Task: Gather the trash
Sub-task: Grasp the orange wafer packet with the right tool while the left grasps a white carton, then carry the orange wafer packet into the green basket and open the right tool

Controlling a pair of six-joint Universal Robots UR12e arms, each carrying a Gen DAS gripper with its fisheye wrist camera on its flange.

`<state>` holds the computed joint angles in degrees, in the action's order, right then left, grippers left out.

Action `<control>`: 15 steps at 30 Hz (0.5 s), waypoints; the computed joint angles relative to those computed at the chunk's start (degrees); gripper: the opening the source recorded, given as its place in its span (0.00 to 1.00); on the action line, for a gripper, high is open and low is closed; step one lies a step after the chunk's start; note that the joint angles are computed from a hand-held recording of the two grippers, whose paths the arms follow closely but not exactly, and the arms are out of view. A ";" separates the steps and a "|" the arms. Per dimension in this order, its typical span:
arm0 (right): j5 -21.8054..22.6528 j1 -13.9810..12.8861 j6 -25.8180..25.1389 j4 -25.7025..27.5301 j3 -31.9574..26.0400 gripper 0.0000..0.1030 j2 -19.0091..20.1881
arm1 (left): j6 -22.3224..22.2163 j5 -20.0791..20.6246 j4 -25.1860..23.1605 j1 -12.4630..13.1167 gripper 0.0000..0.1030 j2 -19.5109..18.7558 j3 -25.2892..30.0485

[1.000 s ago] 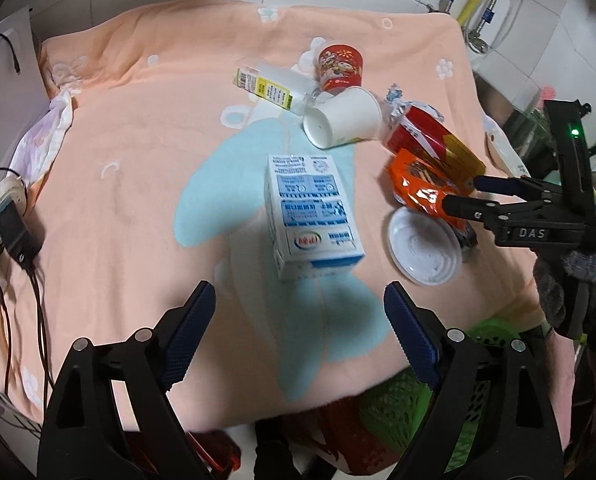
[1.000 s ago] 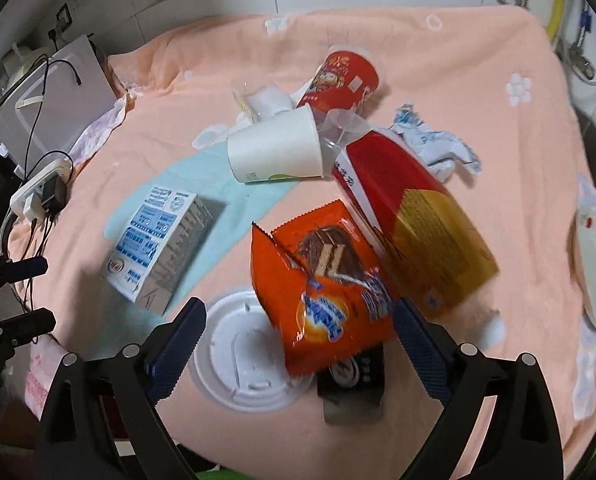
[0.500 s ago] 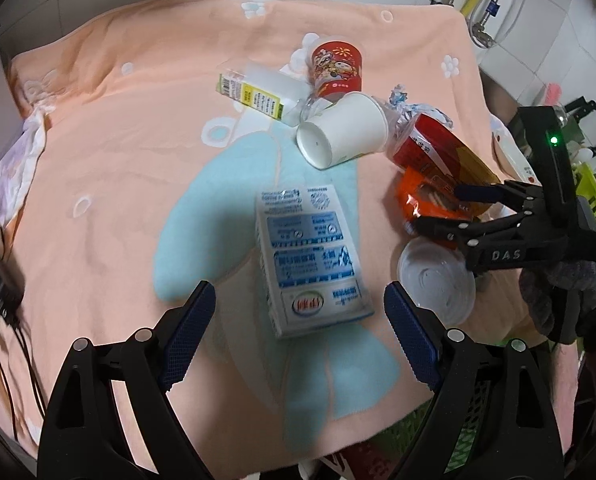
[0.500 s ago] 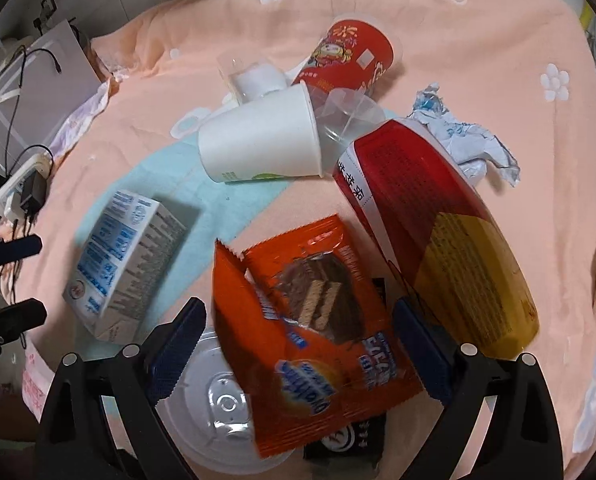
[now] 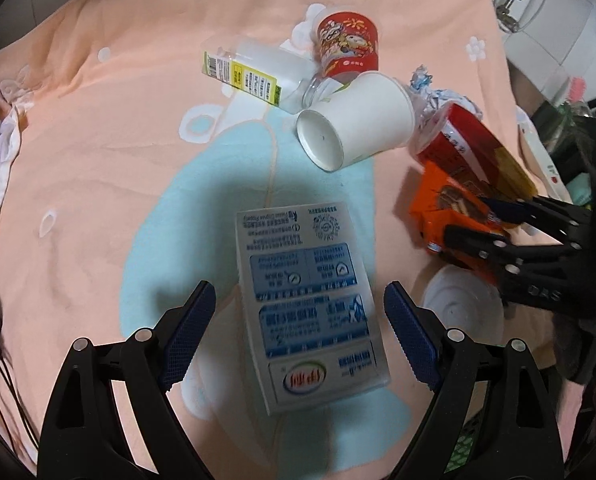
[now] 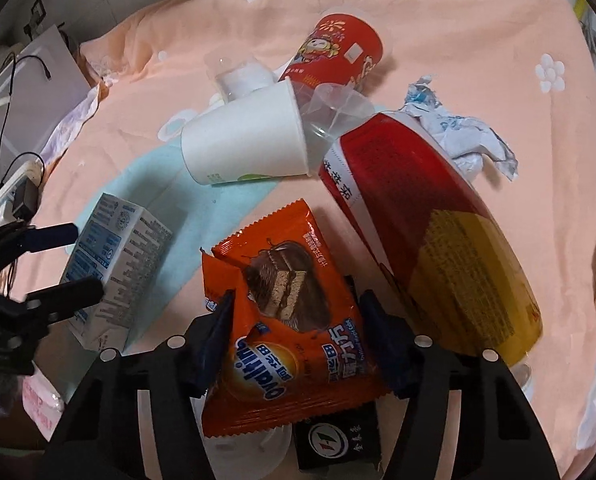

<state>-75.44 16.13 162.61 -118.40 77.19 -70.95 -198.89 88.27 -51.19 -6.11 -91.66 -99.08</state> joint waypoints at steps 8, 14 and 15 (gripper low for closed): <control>2.67 -1.07 1.45 -2.73 2.71 0.55 -2.29 | -1.35 1.80 -1.65 -0.54 0.75 -1.59 1.10; 4.49 -1.33 2.84 -4.61 4.49 0.55 -4.21 | -2.03 3.59 -0.91 -1.26 0.69 -1.86 1.12; 4.76 -1.46 2.95 -4.97 4.98 0.55 -4.69 | -2.10 3.94 -0.60 -1.42 0.68 -1.81 0.98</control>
<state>-70.68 14.66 165.56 -123.36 82.17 -75.65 -200.99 92.21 -51.79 -7.53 -93.47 -98.10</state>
